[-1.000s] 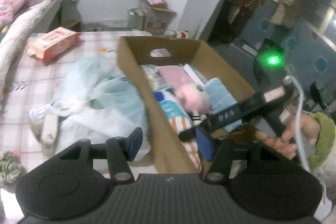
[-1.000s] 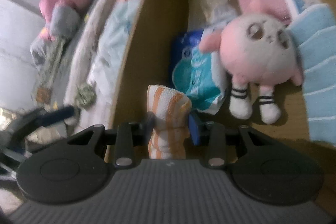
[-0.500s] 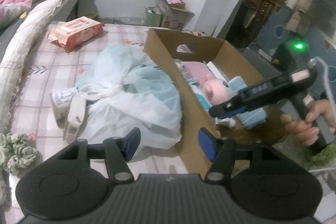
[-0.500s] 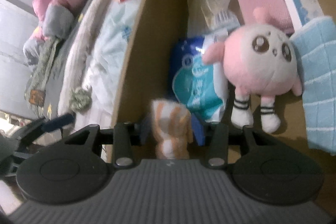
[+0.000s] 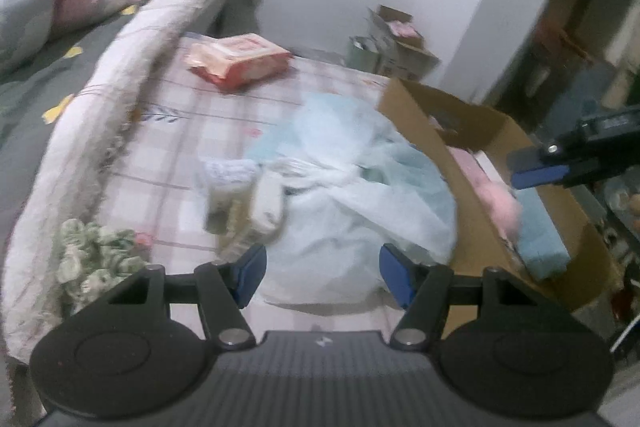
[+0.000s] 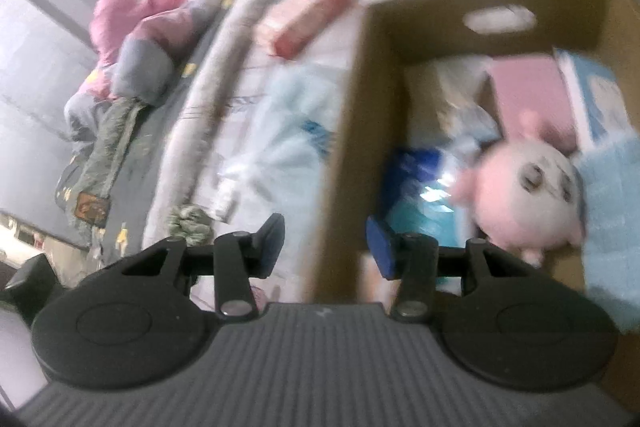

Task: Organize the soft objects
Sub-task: 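Raise the right tool out of the box and move back to the pile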

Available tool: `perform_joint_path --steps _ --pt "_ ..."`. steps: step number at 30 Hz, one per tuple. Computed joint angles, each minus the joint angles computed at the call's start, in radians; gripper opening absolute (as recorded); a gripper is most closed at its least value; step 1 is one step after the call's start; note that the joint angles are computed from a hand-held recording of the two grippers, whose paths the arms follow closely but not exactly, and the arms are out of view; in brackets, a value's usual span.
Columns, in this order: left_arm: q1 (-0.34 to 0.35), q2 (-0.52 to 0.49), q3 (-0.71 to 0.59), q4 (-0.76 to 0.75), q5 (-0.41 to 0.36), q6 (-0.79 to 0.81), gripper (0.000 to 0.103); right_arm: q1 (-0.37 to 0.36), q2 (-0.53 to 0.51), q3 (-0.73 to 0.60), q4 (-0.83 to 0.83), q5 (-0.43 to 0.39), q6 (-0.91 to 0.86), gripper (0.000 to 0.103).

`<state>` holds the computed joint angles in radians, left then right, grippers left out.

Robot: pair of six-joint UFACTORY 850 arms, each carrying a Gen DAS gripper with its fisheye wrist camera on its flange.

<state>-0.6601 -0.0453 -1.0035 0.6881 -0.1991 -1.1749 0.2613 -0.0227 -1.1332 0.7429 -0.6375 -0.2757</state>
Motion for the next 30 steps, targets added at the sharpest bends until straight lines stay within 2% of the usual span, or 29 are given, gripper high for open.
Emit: perform_joint_path --steps 5,9,16,18,22,24,27,30 --pt "0.029 0.003 0.019 0.157 -0.002 -0.169 0.061 0.079 -0.106 -0.137 -0.001 -0.033 -0.024 0.045" --pt "0.052 -0.005 0.03 0.182 -0.002 -0.201 0.06 0.15 -0.232 -0.298 -0.056 -0.079 0.009 0.046" --pt "0.1 0.019 0.079 0.135 0.009 -0.167 0.06 0.263 -0.574 -0.719 -0.24 -0.214 0.119 0.046" --pt "0.116 0.032 0.096 0.128 0.014 -0.166 0.06 0.287 -0.669 -0.839 -0.312 -0.248 0.162 0.043" --pt "0.148 0.053 0.122 0.054 0.028 -0.096 0.06 0.316 -0.88 -1.123 -0.423 -0.368 0.259 0.033" --pt "0.162 0.059 0.13 0.021 0.038 -0.066 0.06 0.322 -0.942 -1.206 -0.463 -0.412 0.288 0.027" --pt "0.183 0.068 0.143 -0.025 0.057 -0.022 0.06 0.331 -0.996 -1.277 -0.493 -0.452 0.307 0.011" --pt "0.199 0.072 0.152 -0.073 0.072 0.025 0.06 0.338 -0.98 -1.248 -0.501 -0.436 0.306 0.003"
